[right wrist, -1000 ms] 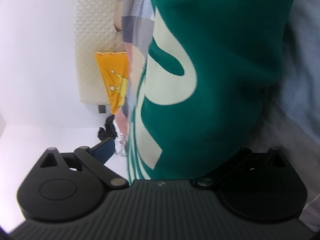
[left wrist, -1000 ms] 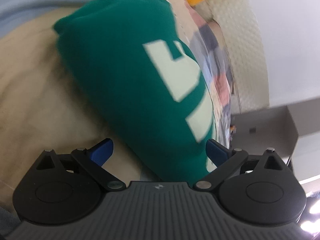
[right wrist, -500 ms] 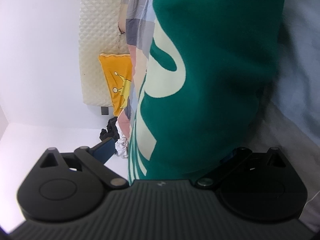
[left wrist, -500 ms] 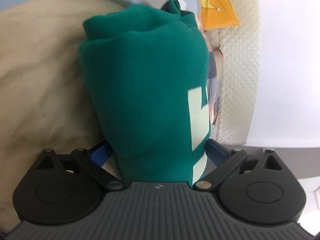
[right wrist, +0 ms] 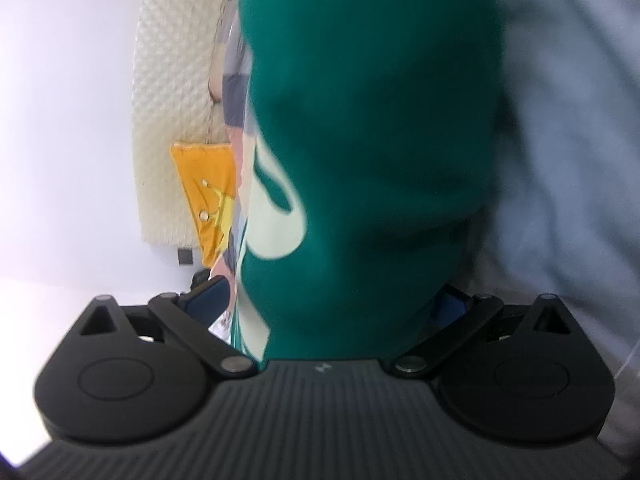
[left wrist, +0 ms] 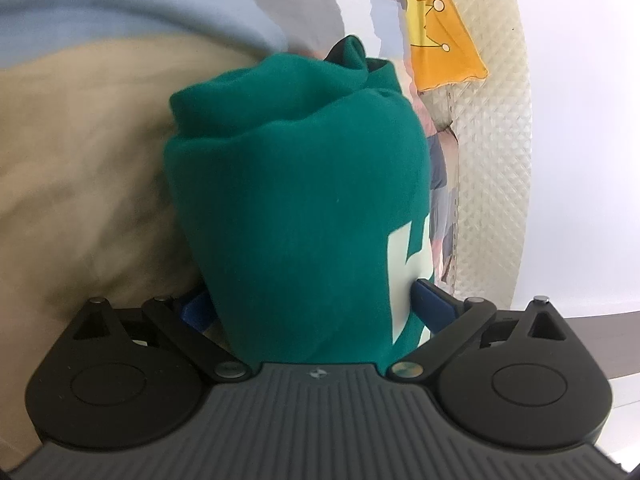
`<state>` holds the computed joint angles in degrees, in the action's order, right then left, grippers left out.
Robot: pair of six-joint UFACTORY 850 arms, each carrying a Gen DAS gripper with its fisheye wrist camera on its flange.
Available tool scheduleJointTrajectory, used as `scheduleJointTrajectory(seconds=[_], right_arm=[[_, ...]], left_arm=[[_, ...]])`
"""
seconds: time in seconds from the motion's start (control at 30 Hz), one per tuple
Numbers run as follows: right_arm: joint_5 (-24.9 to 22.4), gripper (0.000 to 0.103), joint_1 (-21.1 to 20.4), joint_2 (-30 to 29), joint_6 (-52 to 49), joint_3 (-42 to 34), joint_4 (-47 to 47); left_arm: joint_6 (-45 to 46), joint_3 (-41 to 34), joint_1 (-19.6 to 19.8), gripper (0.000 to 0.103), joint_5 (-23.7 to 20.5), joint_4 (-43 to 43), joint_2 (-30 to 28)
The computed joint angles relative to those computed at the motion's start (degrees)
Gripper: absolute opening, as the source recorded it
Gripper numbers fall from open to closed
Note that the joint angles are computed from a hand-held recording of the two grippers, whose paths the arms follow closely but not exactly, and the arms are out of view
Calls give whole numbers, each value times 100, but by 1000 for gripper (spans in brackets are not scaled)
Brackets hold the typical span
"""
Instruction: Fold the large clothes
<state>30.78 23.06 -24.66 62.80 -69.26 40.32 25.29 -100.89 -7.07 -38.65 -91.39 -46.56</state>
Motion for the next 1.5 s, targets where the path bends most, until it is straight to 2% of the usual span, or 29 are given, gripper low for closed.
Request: scheduleJointTrajectory(seconds=[0.1,0.27,0.37,0.5,0.57,0.67,0.87,0.9,0.93,1.0,1.07,1.13,1.2,1.33,1.43,1.5], right_arm=[[100,103,28,69,-292,87,516],[155,103,36,64,-845,57,1225],[247,103,19,54,-1326,30,1808],[218,103,-32,-103,-1306,-120,1995],[44,103,-62,-136,-1510,-174,2050],[-156,103,-128,-220,-1847,-353,2139],[-442,103,-330,-296,-1604,-443,1454],[-454,98,-364,-382,-1636,-565,1415],[-406,96,-364,-359,-1525,-515,1289],[-278,86,-341,-232,-1102,-294,909],[-72,84,-350,-165,-700,-175,559],[376,84,-321,-116,-365,-55,254],[490,84,-319,-95,-381,-32,163],[323,84,-324,-145,-634,-78,418],[-216,83,-396,-272,-953,-235,601],[-242,83,-423,-337,-763,-257,443]], left_arm=[[-57,-151,-13,92,93,98,-61],[-66,-388,-86,73,320,398,-130],[-16,-506,-23,69,400,647,-124],[-85,-809,-170,68,574,861,-295],[-287,-1134,-183,68,567,1069,-485],[-314,-1221,-165,67,524,1115,-542],[140,-737,-12,67,346,790,-306],[204,-657,-9,67,341,747,-261],[183,-693,-15,67,339,777,-277],[197,-720,-13,67,332,811,-287],[280,-615,4,66,302,751,-222],[290,-649,10,66,284,732,-250],[276,-659,17,66,264,708,-260],[235,-705,20,66,219,746,-286],[102,-768,43,68,146,693,-366],[48,-837,54,68,98,673,-430]])
